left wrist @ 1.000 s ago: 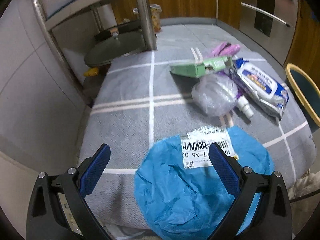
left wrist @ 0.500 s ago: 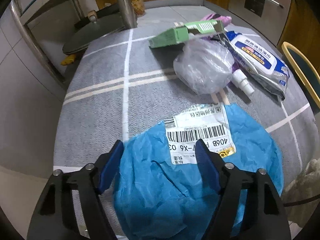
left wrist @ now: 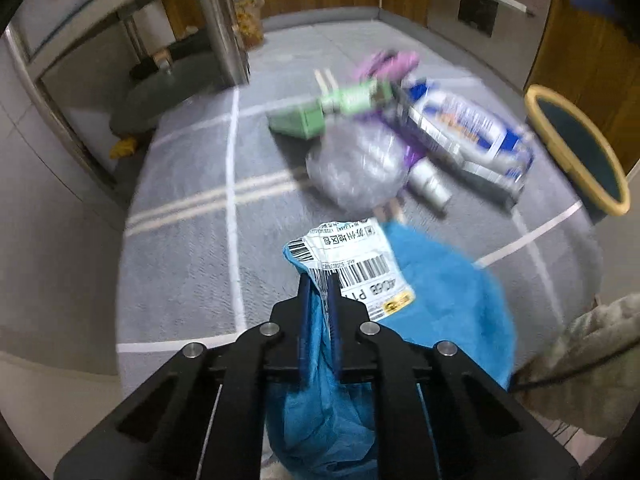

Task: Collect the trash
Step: 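Grasp the blue barcode bag with the left tool while the right tool grasps the green box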

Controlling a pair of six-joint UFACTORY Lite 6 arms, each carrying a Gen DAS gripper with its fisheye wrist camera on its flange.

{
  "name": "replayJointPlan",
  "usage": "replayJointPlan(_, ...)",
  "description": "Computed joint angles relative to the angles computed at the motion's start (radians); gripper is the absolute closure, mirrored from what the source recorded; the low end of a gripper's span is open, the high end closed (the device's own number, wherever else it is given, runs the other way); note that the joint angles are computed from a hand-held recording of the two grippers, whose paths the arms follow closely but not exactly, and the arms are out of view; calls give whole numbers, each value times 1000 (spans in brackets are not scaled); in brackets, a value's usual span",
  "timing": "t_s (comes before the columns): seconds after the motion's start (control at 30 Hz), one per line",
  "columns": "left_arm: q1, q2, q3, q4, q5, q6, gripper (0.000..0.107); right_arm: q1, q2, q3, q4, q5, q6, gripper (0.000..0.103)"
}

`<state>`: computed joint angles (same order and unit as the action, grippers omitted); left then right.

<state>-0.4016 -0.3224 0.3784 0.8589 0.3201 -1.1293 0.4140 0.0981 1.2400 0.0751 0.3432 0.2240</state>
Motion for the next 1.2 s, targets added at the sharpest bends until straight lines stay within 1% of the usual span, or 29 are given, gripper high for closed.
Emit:
replayJointPlan(0.07, 7, -128, 15, -166, 69, 161, 100, -2, 6, 3, 5, 3, 0, 5)
replayJointPlan(0.1, 17, -166, 28, -211, 94, 215, 100, -3, 7, 5, 11, 4, -3, 5)
replayJointPlan(0.17, 1, -261, 62, -243, 188, 274, 100, -4, 13, 8, 35, 7, -19, 5)
replayJointPlan(0.27, 6, -308, 156, -232, 284, 356, 100, 1, 27, 15, 67, 7, -47, 5)
replayJointPlan(0.37, 86, -294, 284, -261, 306, 489, 100, 17, 68, 36, 104, 5, -79, 6)
replayJointPlan(0.47, 191, -236, 407, -296, 294, 595, 100, 38, 120, 66, 148, 2, -123, 7)
replayJointPlan(0.5, 214, -222, 433, -287, 291, 606, 100, 44, 140, 75, 194, 1, -164, 8)
replayJointPlan(0.57, 221, -203, 468, -265, 294, 589, 100, 46, 190, 103, 359, 13, -313, 9)
replayJointPlan(0.63, 263, -176, 485, -257, 249, 582, 100, 55, 233, 133, 427, 26, -380, 13)
replayJointPlan(0.7, 298, -153, 483, -259, 197, 555, 100, 69, 298, 188, 432, 47, -395, 24)
replayJointPlan(0.77, 331, -100, 504, -287, 161, 557, 100, 73, 369, 251, 448, 78, -401, 31)
replayJointPlan(0.8, 333, -62, 523, -262, 153, 531, 100, 71, 392, 272, 463, 92, -406, 32)
replayJointPlan(0.9, 285, 30, 568, -76, 173, 378, 100, 66, 470, 334, 534, 131, -435, 35)
replayJointPlan(0.93, 280, 55, 578, -56, 169, 359, 100, 67, 493, 353, 545, 142, -440, 36)
replayJointPlan(1.1, 325, 139, 617, -98, 132, 381, 100, 88, 594, 448, 538, 188, -429, 39)
replayJointPlan(1.2, 366, 162, 629, -178, 103, 436, 100, 91, 648, 500, 547, 210, -410, 39)
